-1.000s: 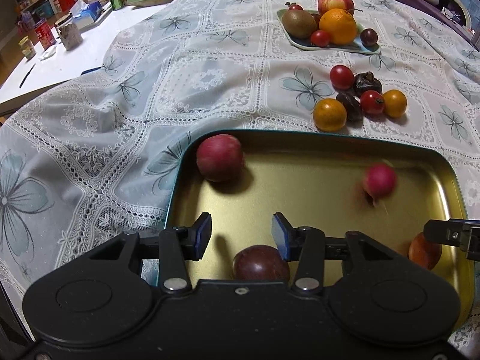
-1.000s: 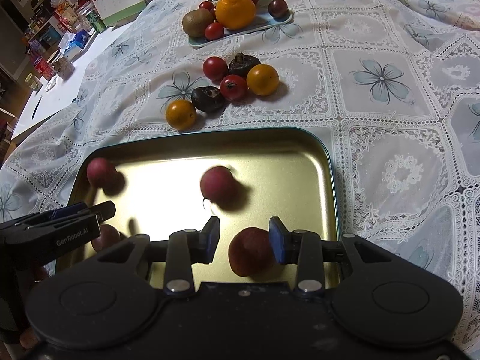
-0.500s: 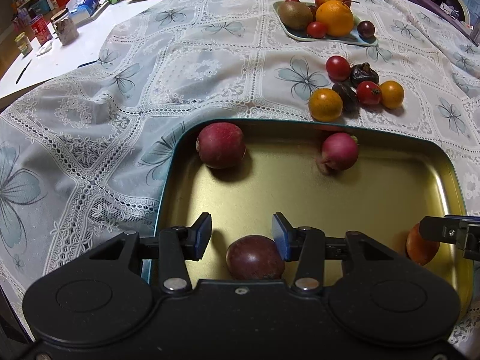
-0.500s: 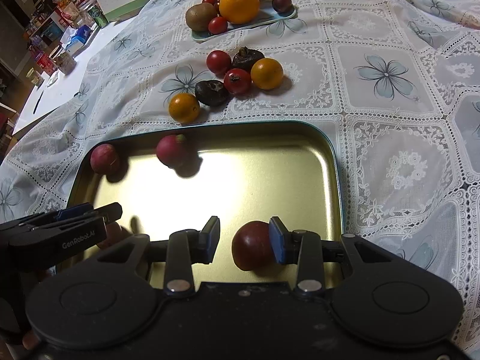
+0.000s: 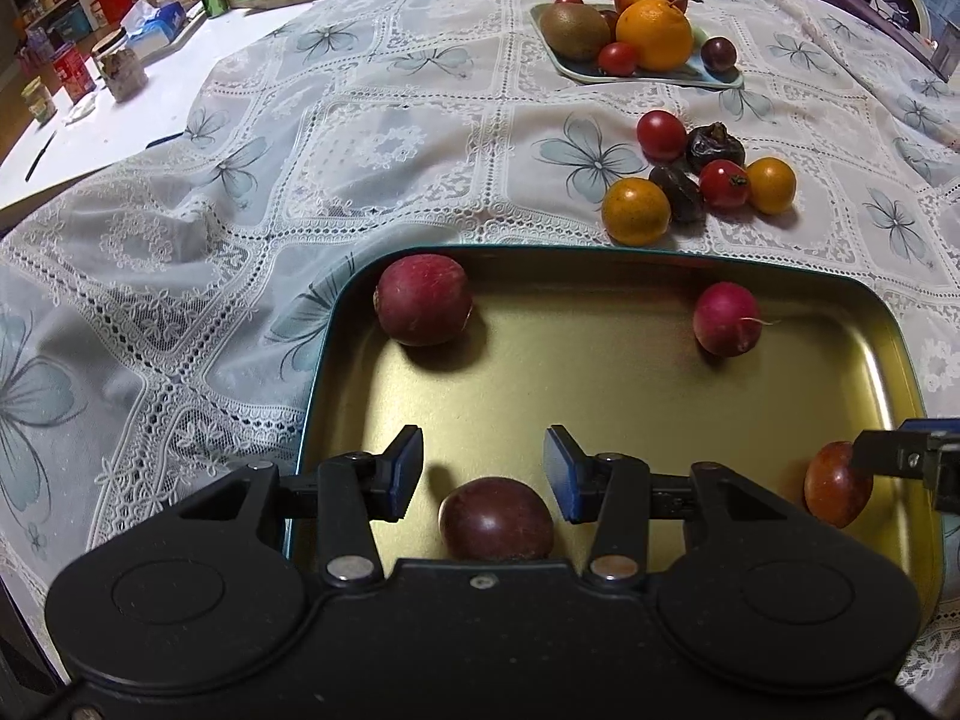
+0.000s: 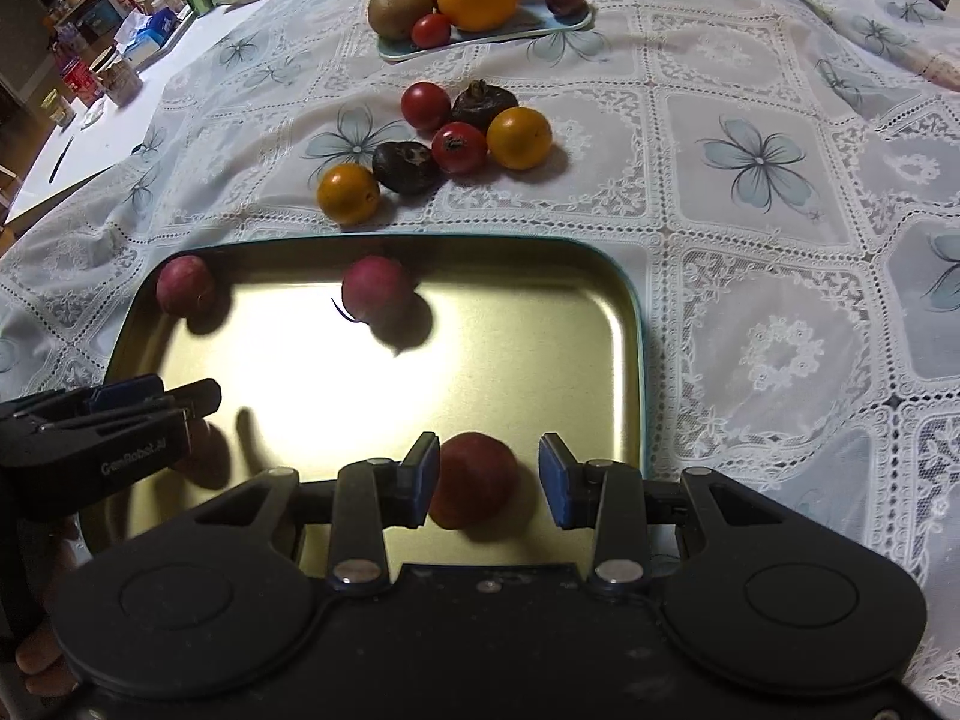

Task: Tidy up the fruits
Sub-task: 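Move both open tools back toward the loose fruit cluster, then grasp a yellow cherry tomato with the left tool while the right tool grasps an orange tomato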

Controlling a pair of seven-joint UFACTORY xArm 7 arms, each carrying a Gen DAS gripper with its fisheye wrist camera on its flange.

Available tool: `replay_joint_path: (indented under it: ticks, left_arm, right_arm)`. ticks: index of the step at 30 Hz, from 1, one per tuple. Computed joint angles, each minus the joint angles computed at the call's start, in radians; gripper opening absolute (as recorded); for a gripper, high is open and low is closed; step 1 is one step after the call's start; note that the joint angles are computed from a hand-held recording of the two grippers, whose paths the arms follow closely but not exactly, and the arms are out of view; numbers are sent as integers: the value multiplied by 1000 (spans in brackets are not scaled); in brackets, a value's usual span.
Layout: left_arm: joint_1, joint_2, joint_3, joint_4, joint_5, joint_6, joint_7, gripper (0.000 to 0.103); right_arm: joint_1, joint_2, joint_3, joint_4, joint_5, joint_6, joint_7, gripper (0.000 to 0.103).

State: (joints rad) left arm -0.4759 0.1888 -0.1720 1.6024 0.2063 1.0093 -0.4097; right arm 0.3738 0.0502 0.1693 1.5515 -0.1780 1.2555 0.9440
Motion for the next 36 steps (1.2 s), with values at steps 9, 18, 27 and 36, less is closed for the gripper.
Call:
replay_joint_path:
  ticks: [9,18,27,36]
  left_arm:
    - [-9,49,4,79,4,22,33,53]
    - [-34,171,27,268,5,79,81,53]
    - [-70,382,55,593,-44,195,147,53]
    - [-118,571,101,891,-91,313,185,53]
  right_arm:
    - [17,29,-3,73,-110,51,-6,47]
    - [2,110,-46,176,-176,53,-40,48]
    - [-41,244,-110,306,-142,39,-16,48]
    - [-38,322,-153,341,-135,-52,142,48]
